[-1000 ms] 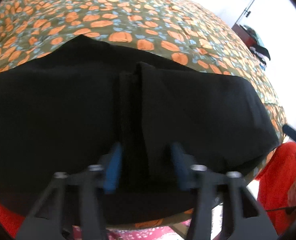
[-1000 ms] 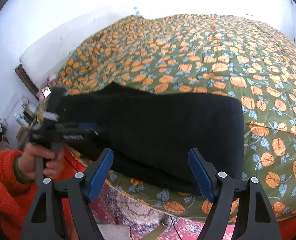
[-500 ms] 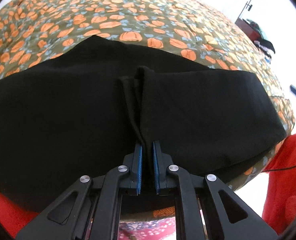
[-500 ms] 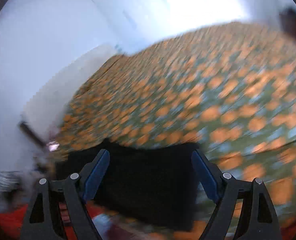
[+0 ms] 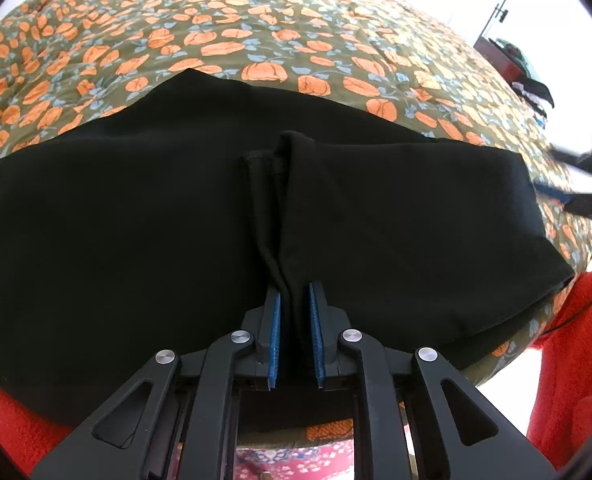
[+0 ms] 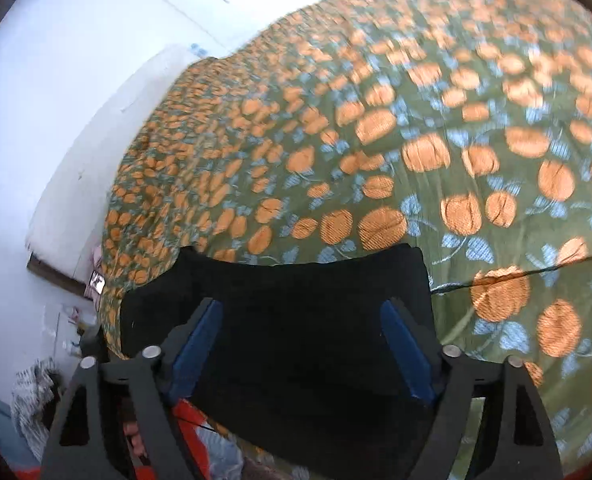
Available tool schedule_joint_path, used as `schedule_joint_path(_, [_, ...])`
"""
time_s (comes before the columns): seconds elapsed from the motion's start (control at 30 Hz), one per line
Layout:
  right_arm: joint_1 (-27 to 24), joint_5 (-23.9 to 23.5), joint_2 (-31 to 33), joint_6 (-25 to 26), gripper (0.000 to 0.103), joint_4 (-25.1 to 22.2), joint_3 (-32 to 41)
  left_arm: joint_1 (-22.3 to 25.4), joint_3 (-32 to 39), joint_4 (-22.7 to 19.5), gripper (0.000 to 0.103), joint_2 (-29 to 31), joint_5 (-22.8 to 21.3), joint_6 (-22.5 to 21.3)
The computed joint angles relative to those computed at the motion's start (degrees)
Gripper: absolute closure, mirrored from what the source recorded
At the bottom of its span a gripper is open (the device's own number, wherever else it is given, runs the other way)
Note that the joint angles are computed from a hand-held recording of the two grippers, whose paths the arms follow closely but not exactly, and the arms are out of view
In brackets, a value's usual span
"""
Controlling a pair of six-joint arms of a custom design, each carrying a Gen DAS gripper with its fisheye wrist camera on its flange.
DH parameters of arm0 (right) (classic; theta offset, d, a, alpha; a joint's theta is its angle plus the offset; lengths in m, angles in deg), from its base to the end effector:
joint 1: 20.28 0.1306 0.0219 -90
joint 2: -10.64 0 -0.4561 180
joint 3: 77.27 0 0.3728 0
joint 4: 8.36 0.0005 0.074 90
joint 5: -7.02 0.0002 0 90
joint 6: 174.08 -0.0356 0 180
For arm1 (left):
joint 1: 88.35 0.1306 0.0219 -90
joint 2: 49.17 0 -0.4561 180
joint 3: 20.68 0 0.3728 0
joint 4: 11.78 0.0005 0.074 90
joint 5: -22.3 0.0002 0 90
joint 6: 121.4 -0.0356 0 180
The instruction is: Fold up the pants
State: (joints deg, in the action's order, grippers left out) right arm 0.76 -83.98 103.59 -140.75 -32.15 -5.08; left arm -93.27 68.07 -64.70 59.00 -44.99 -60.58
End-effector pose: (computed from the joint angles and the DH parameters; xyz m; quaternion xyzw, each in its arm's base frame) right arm 0.4404 0.1695 0.3769 0.2790 0.8791 0.2486 0.2958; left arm 0.5447 -0.0612 0.3381 0.3130 0.9174 -0.1586 0.1880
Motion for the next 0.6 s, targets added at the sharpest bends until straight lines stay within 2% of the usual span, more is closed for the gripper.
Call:
schedule_joint_path(0.07, [-1.1, -4.1, 3.4, -0.8, 0.019, -3.5, 0.9, 0.0, 0.0, 0.2, 0.088, 0.0, 0.2, 0.0])
schedule_joint_path(0.1, [-1.5, -5.0, 4.7, -0.5, 0.023, -4.2, 0.8, -0.1, -0.2, 0.5, 0.088, -0.2, -0.1, -0.1])
schedule_joint_path(0.23, [0.3, 0.1, 2.1, -0.7, 0.023, -3.9, 1.2, -0.3, -0.3, 0.9, 0.088, -0.3, -0.9, -0.4])
schedule_joint_path(0.33, [2.9, 1.8, -0.5, 1.4, 0.022, -2.8, 1.4, -0.4, 0.0, 0.5, 0.088, -0.1, -1.0, -0.3])
schedule_joint_path(0.43, [5.8, 1.3, -1.6, 4.0, 0.022, -3.4, 1.5, -0.4, 0.0, 0.7, 0.088, -0.2, -1.2, -0.3])
schedule_joint_path(0.53, [7.8, 0.6, -1.0, 4.2, 0.021, -4.5, 0.7, -0.5, -0.3, 1.0, 0.087, -0.3, -1.5, -0.3])
schedule_joint_path(0.6, [8.1, -0.4, 0.9, 2.5, 0.021, -7.3, 0.1, -0.4, -0.3, 1.1, 0.079, -0.4, -2.0, -0.1])
